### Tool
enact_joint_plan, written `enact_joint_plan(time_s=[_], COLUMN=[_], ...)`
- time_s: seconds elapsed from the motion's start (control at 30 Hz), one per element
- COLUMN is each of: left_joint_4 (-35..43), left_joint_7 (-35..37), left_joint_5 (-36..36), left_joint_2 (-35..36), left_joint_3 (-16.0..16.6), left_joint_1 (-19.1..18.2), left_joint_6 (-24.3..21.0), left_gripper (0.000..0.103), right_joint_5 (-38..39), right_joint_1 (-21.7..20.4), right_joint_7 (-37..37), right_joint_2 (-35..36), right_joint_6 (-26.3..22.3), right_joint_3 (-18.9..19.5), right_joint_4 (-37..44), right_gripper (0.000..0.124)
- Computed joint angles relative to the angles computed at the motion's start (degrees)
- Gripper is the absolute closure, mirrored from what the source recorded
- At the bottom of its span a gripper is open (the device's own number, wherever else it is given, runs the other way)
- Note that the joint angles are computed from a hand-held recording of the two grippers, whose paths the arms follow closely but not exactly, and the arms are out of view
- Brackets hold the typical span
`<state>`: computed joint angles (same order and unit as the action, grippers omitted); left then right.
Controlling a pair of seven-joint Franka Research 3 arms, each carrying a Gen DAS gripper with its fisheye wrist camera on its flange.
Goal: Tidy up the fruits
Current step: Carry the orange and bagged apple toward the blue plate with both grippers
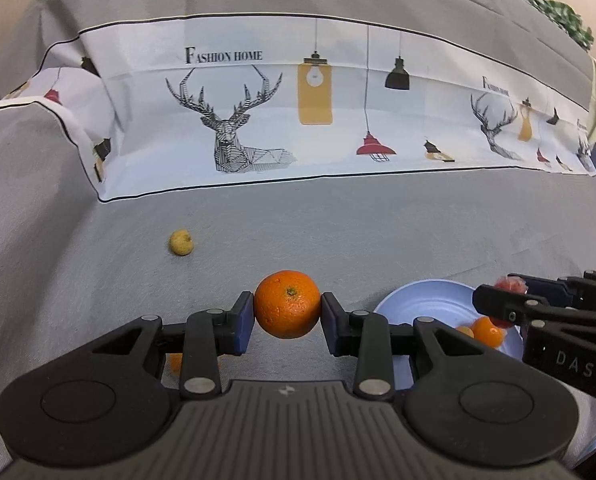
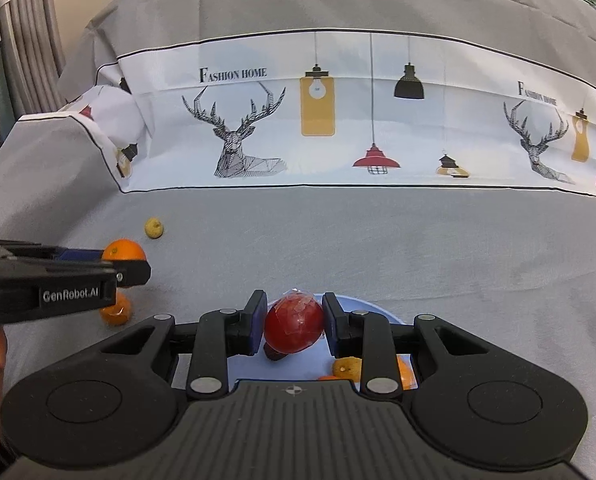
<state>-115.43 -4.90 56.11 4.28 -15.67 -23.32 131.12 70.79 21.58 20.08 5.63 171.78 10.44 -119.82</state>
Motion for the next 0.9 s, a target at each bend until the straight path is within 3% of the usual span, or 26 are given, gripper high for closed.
enact_joint_plan(time_s=[0.9], left_joint_4=[2.21], left_joint_7=[3.00], left_joint_5=[1.32], left_joint_2=[2.44], left_joint_3=[0.77], left_joint_1=[-1.05], left_joint_6=[0.44], left_gripper=[0.064], right_joint_5=[-1.53], right_joint_1=[-0.31], right_joint_7=[0.14], right_joint_2=[0.18], right_joint_6=[0.49], right_joint_3=[0.04], right_joint_4=[-0.23], right_gripper=[0.092])
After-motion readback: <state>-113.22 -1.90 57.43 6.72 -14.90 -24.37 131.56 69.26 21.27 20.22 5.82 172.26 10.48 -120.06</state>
